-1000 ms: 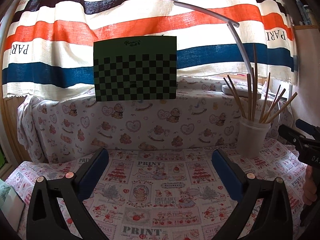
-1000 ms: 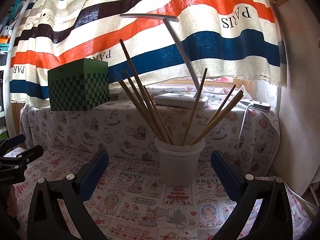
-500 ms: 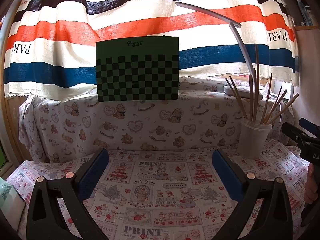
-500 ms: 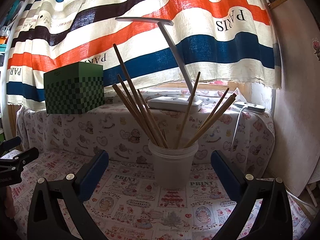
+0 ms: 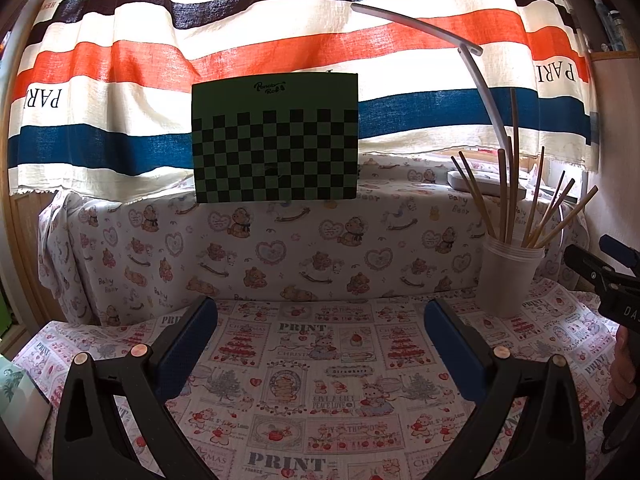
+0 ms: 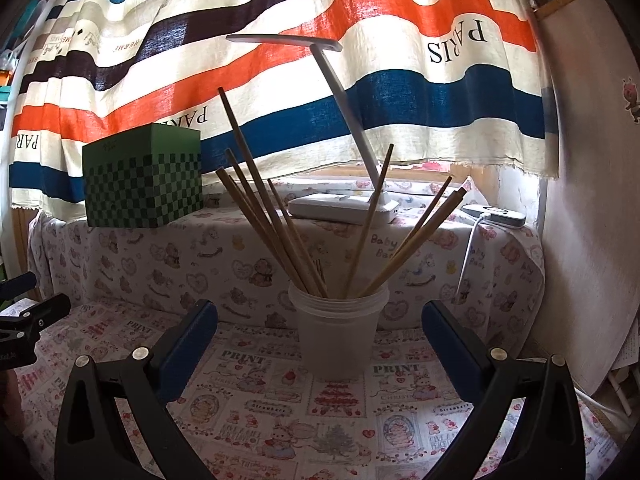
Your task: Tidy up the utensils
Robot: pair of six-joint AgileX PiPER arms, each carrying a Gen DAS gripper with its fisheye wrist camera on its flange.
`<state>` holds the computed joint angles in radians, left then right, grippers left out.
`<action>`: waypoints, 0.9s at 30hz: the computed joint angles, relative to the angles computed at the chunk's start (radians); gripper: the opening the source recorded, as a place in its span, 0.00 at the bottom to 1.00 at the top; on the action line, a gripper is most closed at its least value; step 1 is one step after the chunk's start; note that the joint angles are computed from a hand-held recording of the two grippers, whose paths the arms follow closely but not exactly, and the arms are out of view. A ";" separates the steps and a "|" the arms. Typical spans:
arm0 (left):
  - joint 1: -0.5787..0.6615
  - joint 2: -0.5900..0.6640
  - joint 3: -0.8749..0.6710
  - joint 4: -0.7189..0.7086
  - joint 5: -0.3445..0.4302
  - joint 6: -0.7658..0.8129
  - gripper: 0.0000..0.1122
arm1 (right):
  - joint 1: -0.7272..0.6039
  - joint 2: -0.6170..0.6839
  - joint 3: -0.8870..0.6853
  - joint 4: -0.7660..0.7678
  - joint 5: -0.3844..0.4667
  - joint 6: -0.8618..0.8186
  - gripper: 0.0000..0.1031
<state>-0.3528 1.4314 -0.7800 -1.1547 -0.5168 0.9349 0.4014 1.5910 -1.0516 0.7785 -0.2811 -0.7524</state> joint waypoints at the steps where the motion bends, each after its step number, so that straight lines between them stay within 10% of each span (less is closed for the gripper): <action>1: 0.000 0.000 0.000 0.000 0.000 0.000 0.91 | 0.006 -0.001 0.005 0.004 -0.014 -0.011 1.00; 27: -0.030 0.014 -0.009 0.005 -0.023 -0.005 0.91 | 0.013 0.039 -0.044 0.047 0.076 -0.065 1.00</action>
